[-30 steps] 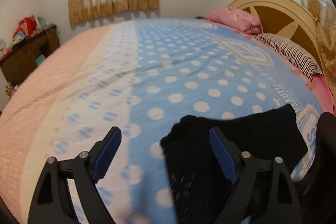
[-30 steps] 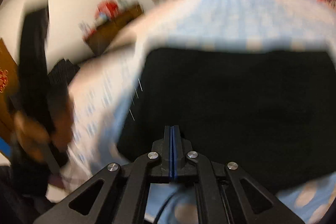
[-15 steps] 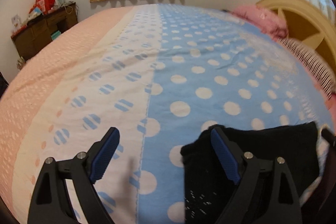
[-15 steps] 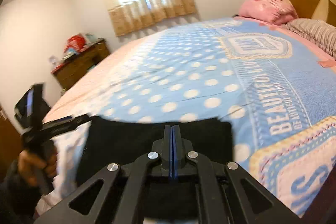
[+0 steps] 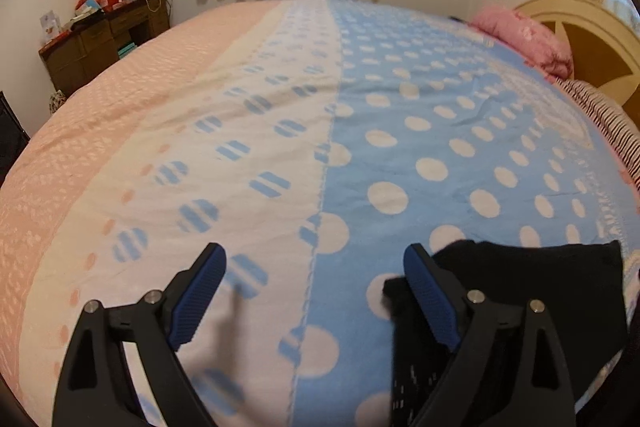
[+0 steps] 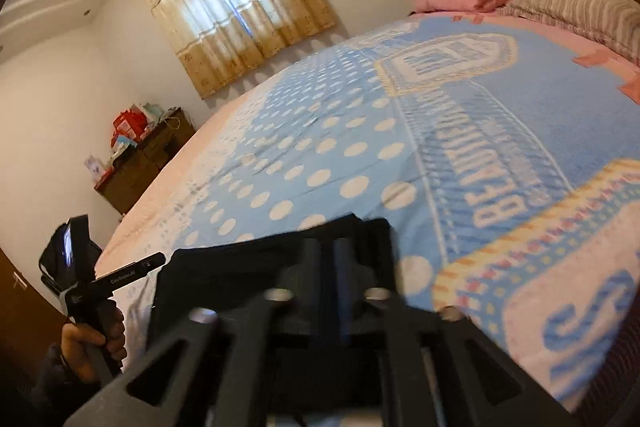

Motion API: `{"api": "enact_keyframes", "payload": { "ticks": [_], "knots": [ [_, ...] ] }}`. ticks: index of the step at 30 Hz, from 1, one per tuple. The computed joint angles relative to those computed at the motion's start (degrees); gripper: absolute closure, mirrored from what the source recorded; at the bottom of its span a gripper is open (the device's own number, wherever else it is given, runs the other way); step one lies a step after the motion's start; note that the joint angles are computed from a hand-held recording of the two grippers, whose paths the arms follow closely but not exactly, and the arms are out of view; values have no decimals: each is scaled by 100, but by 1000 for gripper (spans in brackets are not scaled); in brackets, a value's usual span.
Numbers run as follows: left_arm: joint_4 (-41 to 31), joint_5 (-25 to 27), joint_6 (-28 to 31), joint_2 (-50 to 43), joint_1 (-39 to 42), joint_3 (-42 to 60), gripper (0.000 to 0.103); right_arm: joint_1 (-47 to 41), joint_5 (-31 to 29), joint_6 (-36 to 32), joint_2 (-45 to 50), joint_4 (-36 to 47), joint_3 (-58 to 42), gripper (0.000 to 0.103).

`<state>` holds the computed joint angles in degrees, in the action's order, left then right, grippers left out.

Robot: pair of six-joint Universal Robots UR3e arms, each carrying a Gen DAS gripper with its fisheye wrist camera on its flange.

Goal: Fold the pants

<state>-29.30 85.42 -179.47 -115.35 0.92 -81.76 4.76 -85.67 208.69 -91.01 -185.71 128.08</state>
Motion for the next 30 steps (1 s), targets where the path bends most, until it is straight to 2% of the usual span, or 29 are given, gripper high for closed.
{"api": "enact_keyframes", "payload": {
  "ticks": [1, 2, 4, 8, 14, 17, 21, 24, 30],
  "knots": [
    [50, -72, -36, 133, 31, -169, 8, 95, -169, 106, -134, -112, 186, 36],
    [78, -180, -57, 250, 49, -310, 7, 141, -270, 128, -228, -200, 316, 34],
    [147, -231, 55, 355, -4, -437, 6, 192, -337, 66, -322, -143, 429, 34],
    [150, 270, 278, 243, -334, -291, 5, 261, -329, 258, -203, -113, 455, 34],
    [-64, 459, 216, 342, -423, -380, 5, 427, -381, 406, -183, 4, 452, 34],
    [7, 573, 224, 402, -470, -485, 5, 813, -996, 183, -439, 591, 262, 34],
    [57, 726, 283, 435, -562, -546, 5, 1540, -2309, -120, -732, 1202, -44, 34],
    [77, 698, 286, 462, -610, -590, 5, 1916, -3093, -301, -842, 1314, -191, 34],
    [209, 426, 417, 734, -633, -930, 5, 1748, -2981, -232, -1013, 1534, -158, 34]
  ]
}}
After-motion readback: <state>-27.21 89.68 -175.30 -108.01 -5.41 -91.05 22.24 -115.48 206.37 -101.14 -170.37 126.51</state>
